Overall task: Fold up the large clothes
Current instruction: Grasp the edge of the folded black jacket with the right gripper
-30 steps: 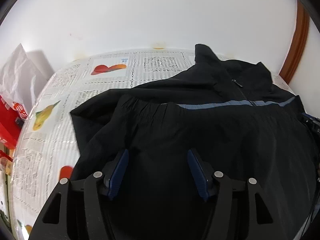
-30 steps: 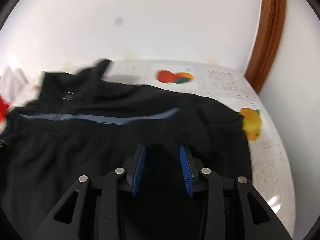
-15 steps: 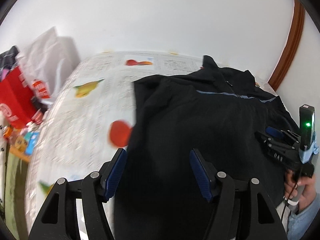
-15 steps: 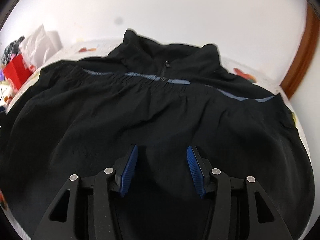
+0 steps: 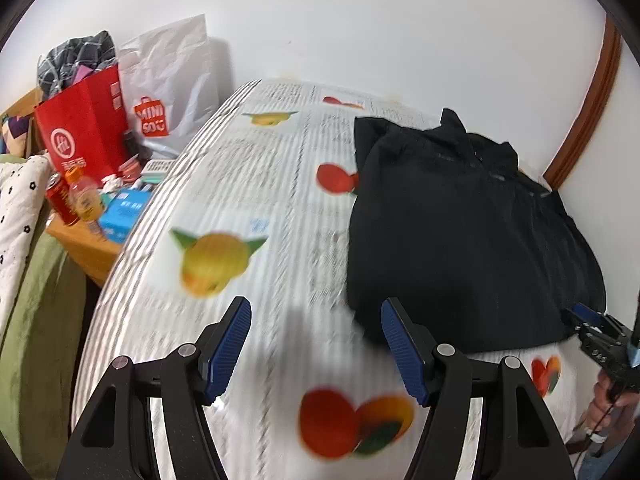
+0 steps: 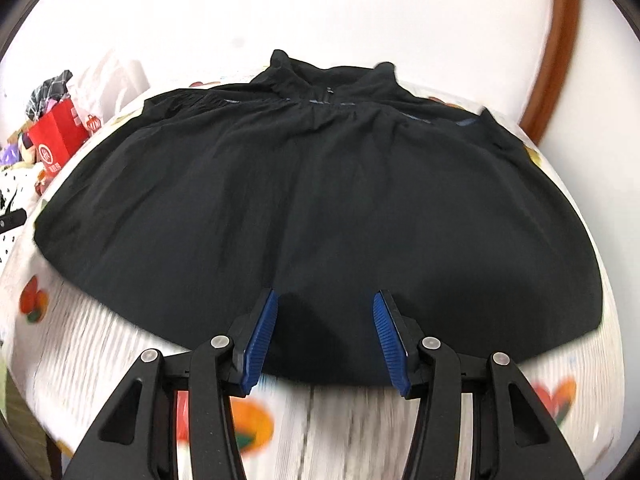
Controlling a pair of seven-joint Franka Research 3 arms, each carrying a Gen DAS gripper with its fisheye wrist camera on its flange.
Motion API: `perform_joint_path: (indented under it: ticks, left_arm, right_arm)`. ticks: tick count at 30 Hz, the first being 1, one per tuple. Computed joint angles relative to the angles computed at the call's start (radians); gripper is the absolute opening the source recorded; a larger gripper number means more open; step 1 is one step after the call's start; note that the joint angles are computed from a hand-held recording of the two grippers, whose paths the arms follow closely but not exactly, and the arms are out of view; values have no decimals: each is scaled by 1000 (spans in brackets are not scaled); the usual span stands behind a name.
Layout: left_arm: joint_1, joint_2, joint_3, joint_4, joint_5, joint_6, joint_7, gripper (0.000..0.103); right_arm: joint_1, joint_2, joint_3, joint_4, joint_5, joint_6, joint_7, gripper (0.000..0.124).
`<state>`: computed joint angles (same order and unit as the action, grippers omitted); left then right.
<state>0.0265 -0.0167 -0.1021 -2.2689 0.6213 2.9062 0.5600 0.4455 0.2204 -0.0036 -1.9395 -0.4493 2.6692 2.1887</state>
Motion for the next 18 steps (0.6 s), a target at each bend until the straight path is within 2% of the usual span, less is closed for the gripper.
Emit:
perform_joint_path:
  ticks: [3, 7, 12, 18]
  left_arm:
    - [1, -35, -2, -51, 1, -9, -8, 65]
    - [11, -78, -12, -102, 3, -50, -14, 65]
    - [25, -122, -14, -156, -18, -51, -2, 65]
    - [42, -152, -11, -212, -53, -4, 5, 65]
  right_arm:
    - [-16, -48, 36, -55, 92, -26, -66, 50]
    - [14, -47, 54, -57, 39, 2, -69, 50]
    - [84, 90, 75, 121, 19, 19, -193, 60]
    - [134, 322, 129, 433, 160, -54, -467, 60]
